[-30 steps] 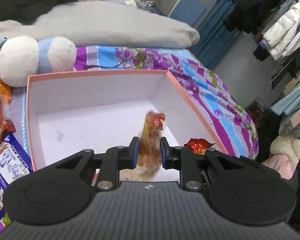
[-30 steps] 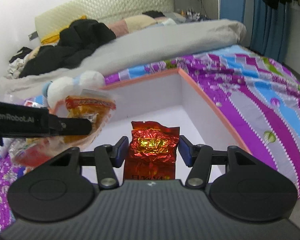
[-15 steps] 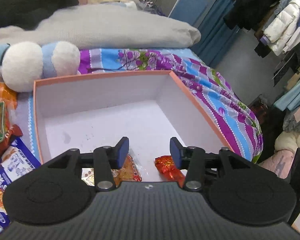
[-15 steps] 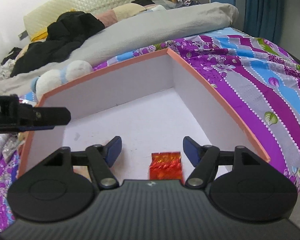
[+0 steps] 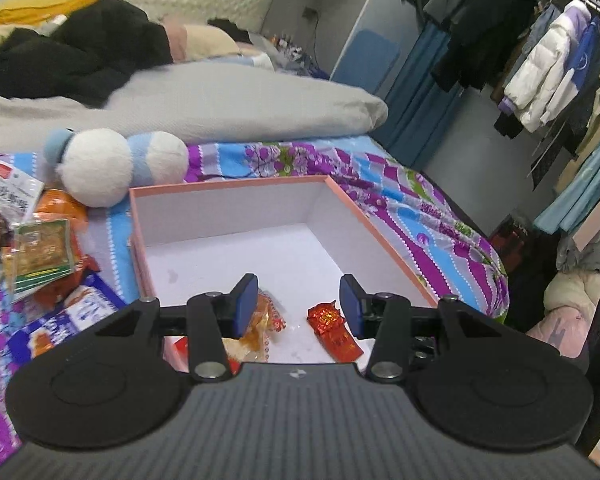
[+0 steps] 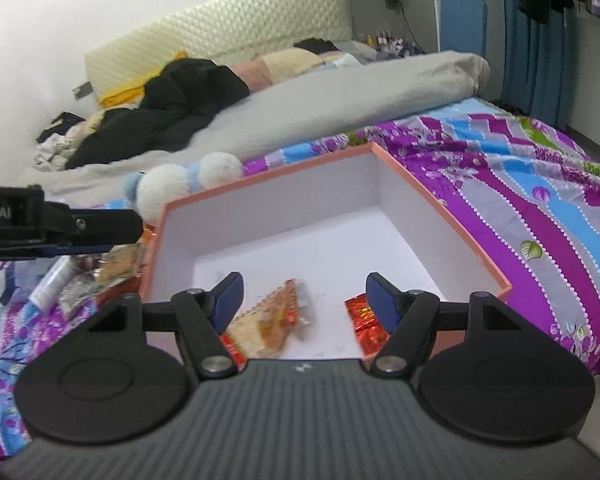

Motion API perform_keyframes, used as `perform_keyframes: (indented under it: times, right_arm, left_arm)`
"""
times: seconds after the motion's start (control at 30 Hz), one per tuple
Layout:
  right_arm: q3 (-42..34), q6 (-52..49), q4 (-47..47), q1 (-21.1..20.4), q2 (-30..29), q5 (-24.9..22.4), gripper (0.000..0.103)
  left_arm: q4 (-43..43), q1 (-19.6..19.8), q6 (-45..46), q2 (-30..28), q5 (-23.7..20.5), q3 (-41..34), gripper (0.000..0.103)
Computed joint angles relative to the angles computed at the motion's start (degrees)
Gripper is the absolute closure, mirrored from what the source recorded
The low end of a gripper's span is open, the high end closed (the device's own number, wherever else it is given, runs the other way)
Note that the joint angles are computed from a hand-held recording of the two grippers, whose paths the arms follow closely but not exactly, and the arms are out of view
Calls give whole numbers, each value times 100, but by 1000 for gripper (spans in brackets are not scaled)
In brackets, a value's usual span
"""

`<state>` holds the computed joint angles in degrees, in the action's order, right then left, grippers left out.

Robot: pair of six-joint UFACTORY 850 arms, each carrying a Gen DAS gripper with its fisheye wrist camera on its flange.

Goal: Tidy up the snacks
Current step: 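Withdraw both grippers from the pink box toward the remaining snacks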

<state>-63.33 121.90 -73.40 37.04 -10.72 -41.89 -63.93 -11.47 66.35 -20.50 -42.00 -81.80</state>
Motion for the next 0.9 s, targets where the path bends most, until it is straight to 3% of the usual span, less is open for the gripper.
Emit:
perform_keyframes:
  times: [0.47, 0.9]
  right_arm:
    - [-20, 358, -80, 1024, 171, -795, 33]
    - [-170, 475, -26, 1652, 10, -899, 33]
  left_arm:
    - [-392, 910, 820, 1421, -315, 1484, 52]
    - [-283, 1710, 1194, 2194, -494, 2397, 52]
